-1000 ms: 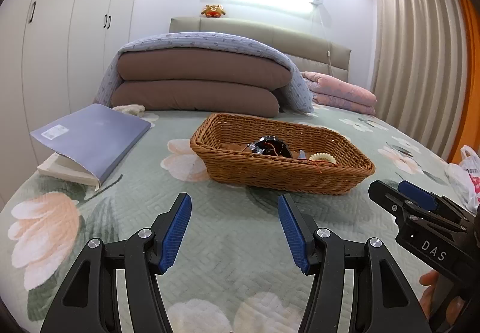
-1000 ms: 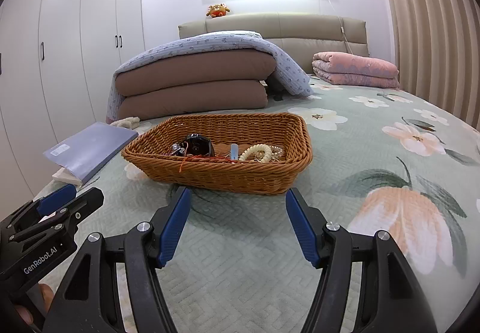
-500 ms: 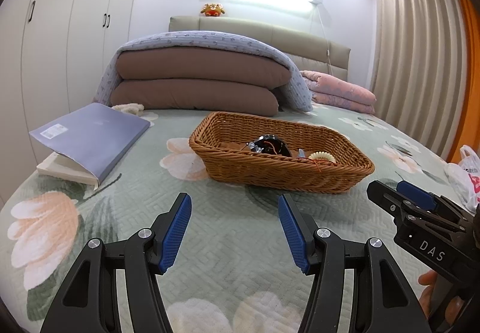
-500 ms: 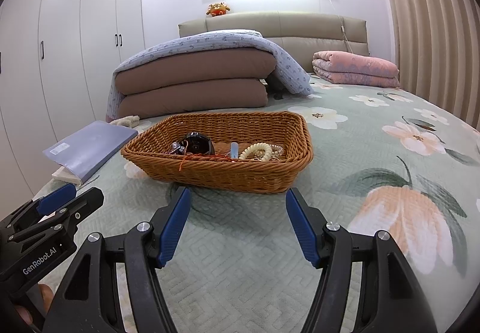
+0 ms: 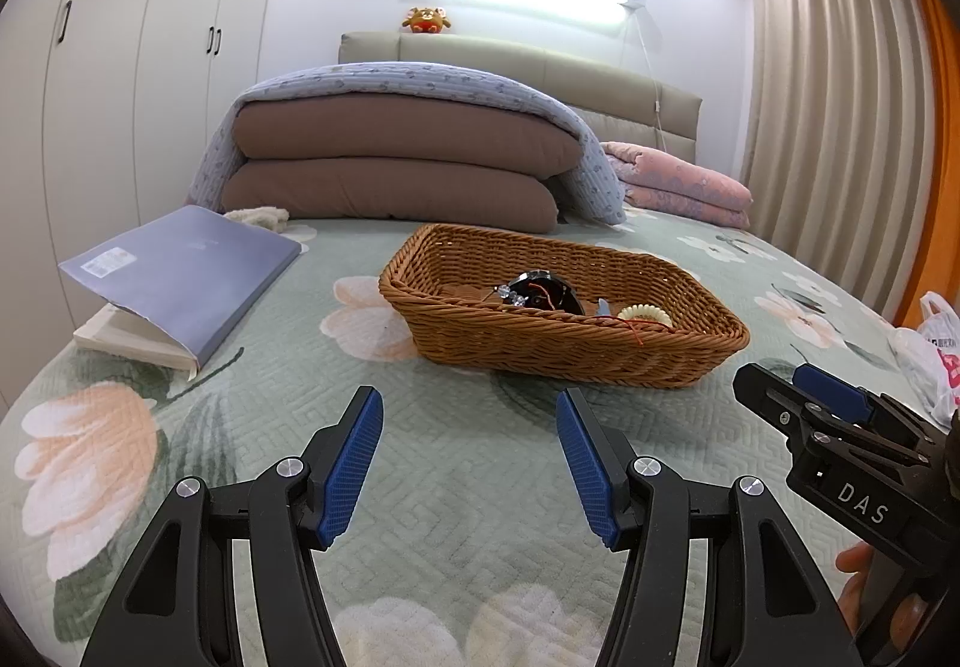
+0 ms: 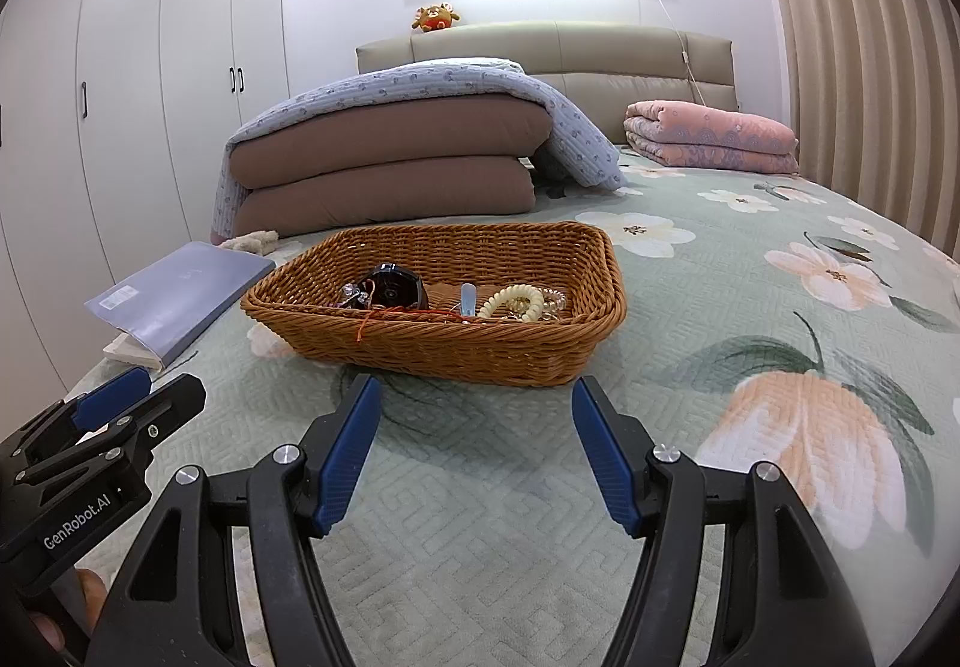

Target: Organize jewelry

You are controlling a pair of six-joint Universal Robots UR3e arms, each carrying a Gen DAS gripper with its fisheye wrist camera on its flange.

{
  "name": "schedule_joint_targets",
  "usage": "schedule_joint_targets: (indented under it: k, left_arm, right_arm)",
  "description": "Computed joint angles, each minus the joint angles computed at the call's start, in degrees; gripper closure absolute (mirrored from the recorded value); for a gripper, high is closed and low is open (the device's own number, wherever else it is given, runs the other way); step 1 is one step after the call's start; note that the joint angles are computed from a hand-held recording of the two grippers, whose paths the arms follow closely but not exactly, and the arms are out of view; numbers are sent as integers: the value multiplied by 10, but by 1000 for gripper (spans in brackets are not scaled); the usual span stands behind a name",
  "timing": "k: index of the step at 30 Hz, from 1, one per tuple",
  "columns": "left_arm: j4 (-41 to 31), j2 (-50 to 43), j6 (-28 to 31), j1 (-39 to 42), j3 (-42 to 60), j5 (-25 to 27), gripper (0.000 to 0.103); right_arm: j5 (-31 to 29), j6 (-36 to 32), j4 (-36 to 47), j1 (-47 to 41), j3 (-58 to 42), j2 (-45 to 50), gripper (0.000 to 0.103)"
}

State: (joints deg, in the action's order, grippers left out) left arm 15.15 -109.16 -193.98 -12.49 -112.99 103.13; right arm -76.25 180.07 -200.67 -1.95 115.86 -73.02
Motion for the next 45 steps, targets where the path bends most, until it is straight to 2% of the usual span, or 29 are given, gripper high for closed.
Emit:
schedule_joint_targets:
  k: [33,41,45]
  left_arm:
    - [-4,0,1,-2,2,1,41]
    - [-3,2,-5,1,0,8,41]
    - [18,2,-14,-1,-9,31,41]
  right_arm:
    - [0,1,2,-1,1,-1,32]
    - [0,1,2,-1,1,0,32]
    - [0,1,3,-1,1,0,32]
